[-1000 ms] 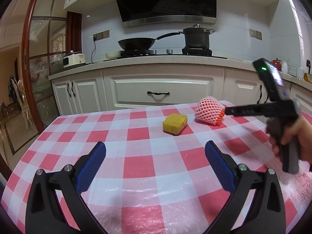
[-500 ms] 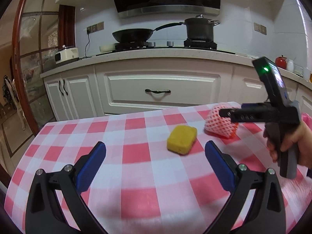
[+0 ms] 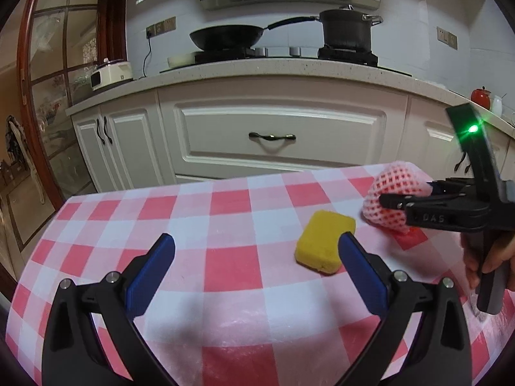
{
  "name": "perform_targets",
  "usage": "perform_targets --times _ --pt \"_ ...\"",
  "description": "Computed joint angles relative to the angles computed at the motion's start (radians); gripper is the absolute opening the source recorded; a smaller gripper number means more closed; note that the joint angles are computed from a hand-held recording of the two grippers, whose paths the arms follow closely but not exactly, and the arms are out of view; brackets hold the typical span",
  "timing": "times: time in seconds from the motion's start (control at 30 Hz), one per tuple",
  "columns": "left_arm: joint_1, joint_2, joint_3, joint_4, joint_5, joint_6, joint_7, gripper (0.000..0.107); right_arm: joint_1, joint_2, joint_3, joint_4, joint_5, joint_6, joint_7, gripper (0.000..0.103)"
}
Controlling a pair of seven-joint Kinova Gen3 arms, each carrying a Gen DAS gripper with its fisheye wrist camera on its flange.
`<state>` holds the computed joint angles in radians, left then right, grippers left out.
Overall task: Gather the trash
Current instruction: 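Grasp the pink foam fruit net with the right gripper while the left grasps the yellow sponge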
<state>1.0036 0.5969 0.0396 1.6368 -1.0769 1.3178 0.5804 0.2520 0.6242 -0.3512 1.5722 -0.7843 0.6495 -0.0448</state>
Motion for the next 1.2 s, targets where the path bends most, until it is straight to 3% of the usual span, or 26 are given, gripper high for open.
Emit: perform_targets --times 0.1,0.3,0.5,0.73,0.87,1.03,1.2 --pt "-0.019 0.004 0.001 -0.002 -0.008 -0.041 -0.01 0.098 0.063 -0.01 -0.021 0.02 -0.048 0.028 0.04 0.037" --pt "-0.085 0.02 -0.011 -0.039 0.005 -0.154 -0.116 0.098 0.166 -0.061 0.001 0.09 -0.187 0.083 0.139 0.037" --pt "-0.143 0.034 -0.033 -0.1 0.072 -0.248 -0.268 0.097 0.169 -0.085 0.066 0.115 -0.248 0.158 0.191 0.037" --pt "-0.187 0.054 -0.055 -0.153 0.193 -0.325 -0.461 0.076 0.13 -0.073 0.136 0.102 -0.279 0.206 0.153 0.037" --pt "-0.201 0.054 -0.072 -0.146 0.255 -0.385 -0.516 0.057 0.122 -0.071 0.151 0.105 -0.273 0.212 0.136 0.037" --pt "-0.132 0.036 -0.128 -0.11 0.229 -0.415 -0.453 0.05 0.129 -0.086 0.156 0.132 -0.277 0.213 0.148 0.037" --pt "-0.056 0.015 -0.143 -0.089 0.162 -0.368 -0.338 0.049 0.136 -0.112 0.168 0.167 -0.293 0.217 0.163 0.037"
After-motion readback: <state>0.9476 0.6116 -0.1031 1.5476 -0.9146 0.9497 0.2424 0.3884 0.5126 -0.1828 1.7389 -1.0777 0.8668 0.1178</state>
